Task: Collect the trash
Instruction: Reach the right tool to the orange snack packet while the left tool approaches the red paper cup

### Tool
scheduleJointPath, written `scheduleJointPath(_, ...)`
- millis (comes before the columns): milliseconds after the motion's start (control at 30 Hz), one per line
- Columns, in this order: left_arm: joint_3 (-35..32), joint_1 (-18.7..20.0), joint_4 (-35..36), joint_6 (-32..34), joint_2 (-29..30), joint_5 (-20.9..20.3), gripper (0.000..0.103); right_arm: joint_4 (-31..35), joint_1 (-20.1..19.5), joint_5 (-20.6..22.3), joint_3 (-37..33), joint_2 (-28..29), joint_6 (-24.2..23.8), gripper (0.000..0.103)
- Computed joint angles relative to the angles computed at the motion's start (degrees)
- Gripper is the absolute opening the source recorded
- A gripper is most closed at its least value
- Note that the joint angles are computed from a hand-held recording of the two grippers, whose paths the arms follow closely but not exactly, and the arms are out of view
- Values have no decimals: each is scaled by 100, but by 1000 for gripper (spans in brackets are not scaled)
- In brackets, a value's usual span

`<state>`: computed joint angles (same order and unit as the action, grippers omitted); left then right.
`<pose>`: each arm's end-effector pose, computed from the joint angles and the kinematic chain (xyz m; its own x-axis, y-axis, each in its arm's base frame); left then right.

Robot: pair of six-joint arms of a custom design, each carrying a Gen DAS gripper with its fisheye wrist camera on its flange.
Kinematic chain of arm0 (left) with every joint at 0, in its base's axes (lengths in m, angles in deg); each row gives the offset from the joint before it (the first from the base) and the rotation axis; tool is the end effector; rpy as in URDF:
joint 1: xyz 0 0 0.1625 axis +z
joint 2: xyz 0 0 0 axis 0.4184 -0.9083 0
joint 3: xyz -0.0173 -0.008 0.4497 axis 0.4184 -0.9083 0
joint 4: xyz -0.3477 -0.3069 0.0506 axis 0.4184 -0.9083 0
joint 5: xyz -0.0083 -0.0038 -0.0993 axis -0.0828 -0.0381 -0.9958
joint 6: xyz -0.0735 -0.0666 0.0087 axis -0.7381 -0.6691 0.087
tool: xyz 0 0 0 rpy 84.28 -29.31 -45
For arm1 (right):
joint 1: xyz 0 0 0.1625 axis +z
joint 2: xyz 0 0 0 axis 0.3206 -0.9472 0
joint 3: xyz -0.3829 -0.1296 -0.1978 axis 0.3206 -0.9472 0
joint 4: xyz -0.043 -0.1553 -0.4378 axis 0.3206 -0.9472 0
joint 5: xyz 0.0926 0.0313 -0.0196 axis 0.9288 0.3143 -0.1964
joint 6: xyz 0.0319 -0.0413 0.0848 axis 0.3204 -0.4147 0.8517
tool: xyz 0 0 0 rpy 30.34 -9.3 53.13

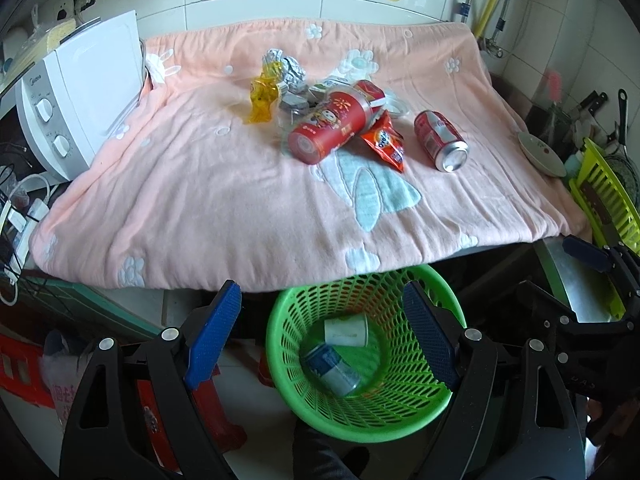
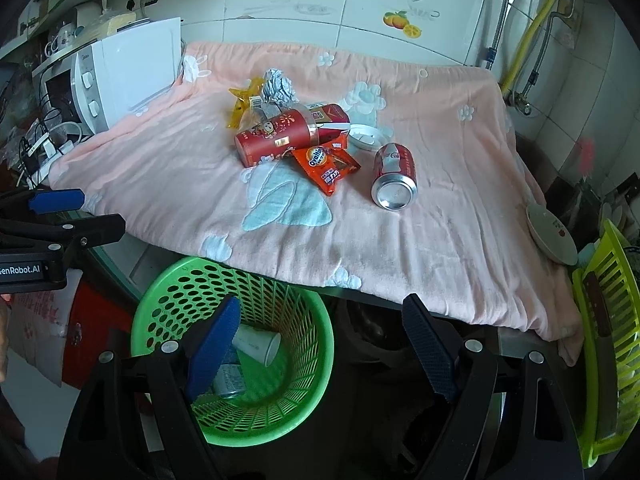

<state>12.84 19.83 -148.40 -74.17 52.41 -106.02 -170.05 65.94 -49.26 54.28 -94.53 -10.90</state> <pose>-0.3455 -0.6440 -0.0181 -0.7568 -0.1817 -0.6279 0.2667 0.7913 -0.5503 0.0385 -0.6605 0.3015 -0.5068 -0.5001 0.7022 -0.7679 0.6320 -0.1041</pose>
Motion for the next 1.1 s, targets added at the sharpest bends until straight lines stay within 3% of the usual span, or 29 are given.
scheduleJointPath(533, -516, 434, -107, 634, 53, 298, 82, 838, 240, -156, -1502, 1148, 504, 80)
scheduleJointPath(1100, -1131, 958, -395, 1562, 208, 251, 82, 2779, 452, -291, -4219, 2890, 2467, 80)
